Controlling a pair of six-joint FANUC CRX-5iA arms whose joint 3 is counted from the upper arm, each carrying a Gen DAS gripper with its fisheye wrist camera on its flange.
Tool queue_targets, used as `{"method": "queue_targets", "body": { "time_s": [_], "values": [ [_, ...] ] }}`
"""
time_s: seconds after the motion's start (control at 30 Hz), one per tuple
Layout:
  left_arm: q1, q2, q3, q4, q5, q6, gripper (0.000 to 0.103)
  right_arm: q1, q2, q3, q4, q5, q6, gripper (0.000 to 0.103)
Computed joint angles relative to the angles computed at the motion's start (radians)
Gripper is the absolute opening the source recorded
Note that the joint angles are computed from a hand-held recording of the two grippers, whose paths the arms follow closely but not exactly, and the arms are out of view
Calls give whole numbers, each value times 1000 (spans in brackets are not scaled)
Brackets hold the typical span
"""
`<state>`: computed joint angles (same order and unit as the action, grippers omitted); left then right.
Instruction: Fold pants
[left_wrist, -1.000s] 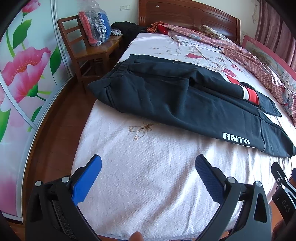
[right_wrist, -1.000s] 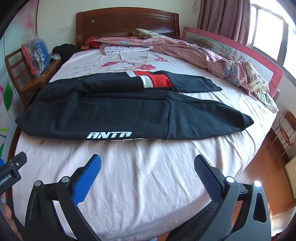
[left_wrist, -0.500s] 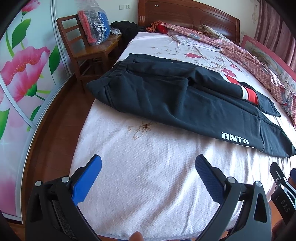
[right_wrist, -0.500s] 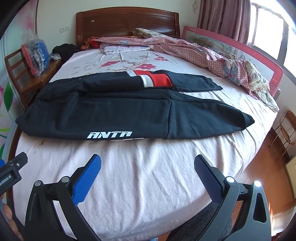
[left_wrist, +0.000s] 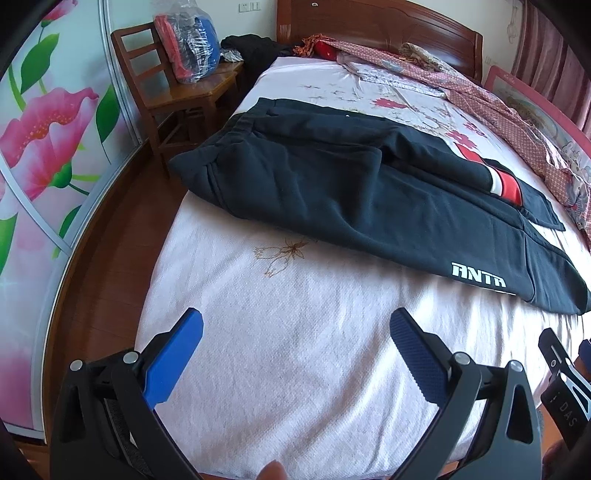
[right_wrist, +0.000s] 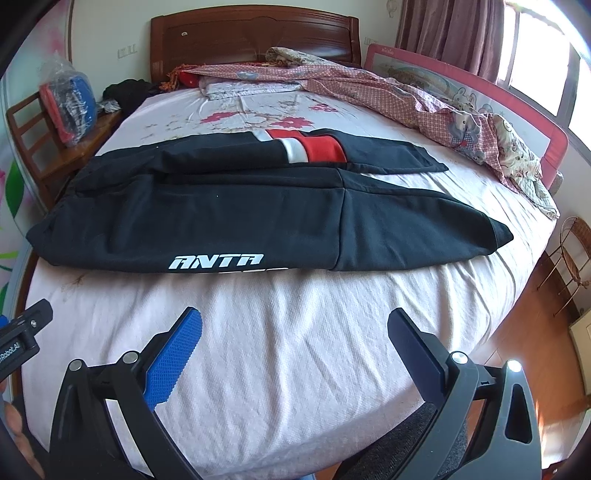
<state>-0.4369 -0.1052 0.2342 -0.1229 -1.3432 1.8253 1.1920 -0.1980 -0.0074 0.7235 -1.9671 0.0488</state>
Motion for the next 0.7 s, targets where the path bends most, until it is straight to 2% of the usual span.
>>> {"method": "queue_targets", "body": {
  "time_s": [0.07,0.13,0.17,0.33,0.37,0.47,0.6,0.7],
  "values": [
    [9,13,6,-2,-3,0,101,-7,-4,-2,-12,13,3,100],
    [56,19,-16,84,24,-51,101,-15,-5,-4,-22,21,8,100],
    [96,30,-30,160,31,-81,101,-20,-3,-3,-25,21,15,100],
    [316,68,-231,705,93,-243,101,-50,9,4,-41,33,56,100],
    [352,90,-277,827,89,-252,101,-55,13,6,-44,33,63,100],
    [401,132,-377,1042,110,-239,101,-75,25,13,-60,44,93,100],
    [408,162,-468,1213,173,-230,101,-97,42,22,-74,61,130,100],
    [401,175,-493,1268,209,-226,101,-113,55,32,-88,76,150,100]
  ]
}}
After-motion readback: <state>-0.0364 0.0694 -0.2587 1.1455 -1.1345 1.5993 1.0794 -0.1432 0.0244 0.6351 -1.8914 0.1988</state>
